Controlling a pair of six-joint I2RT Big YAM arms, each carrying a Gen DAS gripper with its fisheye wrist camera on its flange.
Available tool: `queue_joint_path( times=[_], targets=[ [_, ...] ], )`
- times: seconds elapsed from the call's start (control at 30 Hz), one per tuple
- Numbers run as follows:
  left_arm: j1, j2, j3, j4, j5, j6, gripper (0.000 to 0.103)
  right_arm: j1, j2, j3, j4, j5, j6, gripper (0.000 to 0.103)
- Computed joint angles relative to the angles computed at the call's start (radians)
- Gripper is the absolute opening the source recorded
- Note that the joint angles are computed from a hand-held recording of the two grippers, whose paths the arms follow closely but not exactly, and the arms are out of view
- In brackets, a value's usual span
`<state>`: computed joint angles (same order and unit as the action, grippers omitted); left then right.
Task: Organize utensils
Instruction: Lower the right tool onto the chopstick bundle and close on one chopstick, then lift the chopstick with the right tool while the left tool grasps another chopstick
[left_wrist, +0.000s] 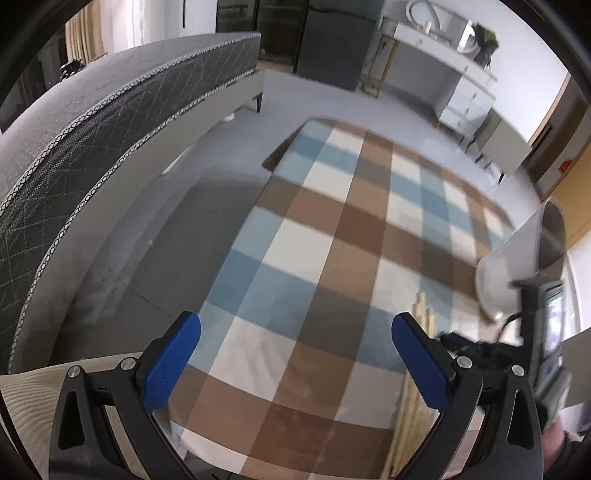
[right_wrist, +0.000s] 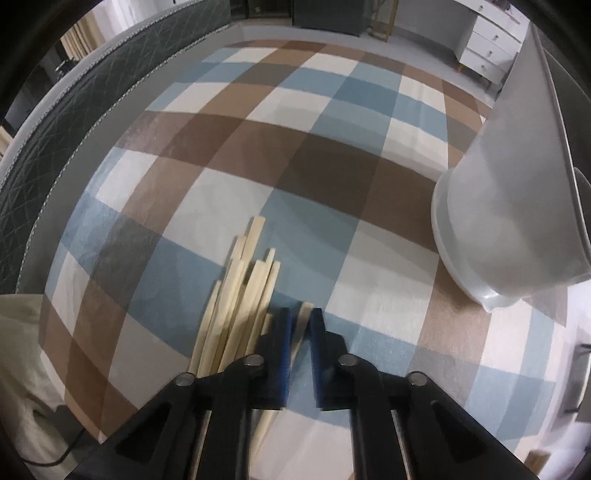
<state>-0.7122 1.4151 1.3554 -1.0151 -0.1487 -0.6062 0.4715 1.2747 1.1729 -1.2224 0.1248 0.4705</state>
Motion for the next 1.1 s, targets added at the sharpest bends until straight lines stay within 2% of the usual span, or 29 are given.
queue_joint_path(
  times=[0.1, 0.33, 0.47, 0.57, 0.73, 0.87, 1.1],
  targets=[
    [-0.011, 0.038, 0.012, -0.035, 0.018, 0.017, 0.101, -0.014, -0.03, -0.03, 0.055, -0.034, 0.039, 0.005],
    [-0.049, 0.111, 0.05, -0.071, 0.134, 0.043, 0.101, -0.056, -0.232, -0.131, 0.193, -0.065, 0.142, 0.005],
    [-0.106, 0.16, 0.092, -0.099, 0.098, 0.11, 0.099, -0.083, -0.345, -0.174, 0.249, -0.055, 0.185, 0.005],
    [-0.133, 0.195, 0.117, -0.133, 0.063, 0.145, 0.092, -0.12, -0.376, -0.2, 0.313, -0.074, 0.184, 0.005],
    [-0.133, 0.21, 0.113, -0.158, 0.092, 0.13, 0.089, -0.157, -0.444, -0.237, 0.373, -0.09, 0.234, 0.005],
    [-0.143, 0.22, 0.116, -0.178, 0.071, 0.143, 0.089, -0.187, -0.495, -0.261, 0.417, -0.092, 0.268, 0.005],
    [-0.134, 0.204, 0.102, -0.178, 0.075, 0.122, 0.089, -0.198, -0.536, -0.267, 0.446, -0.061, 0.262, 0.005]
  ],
)
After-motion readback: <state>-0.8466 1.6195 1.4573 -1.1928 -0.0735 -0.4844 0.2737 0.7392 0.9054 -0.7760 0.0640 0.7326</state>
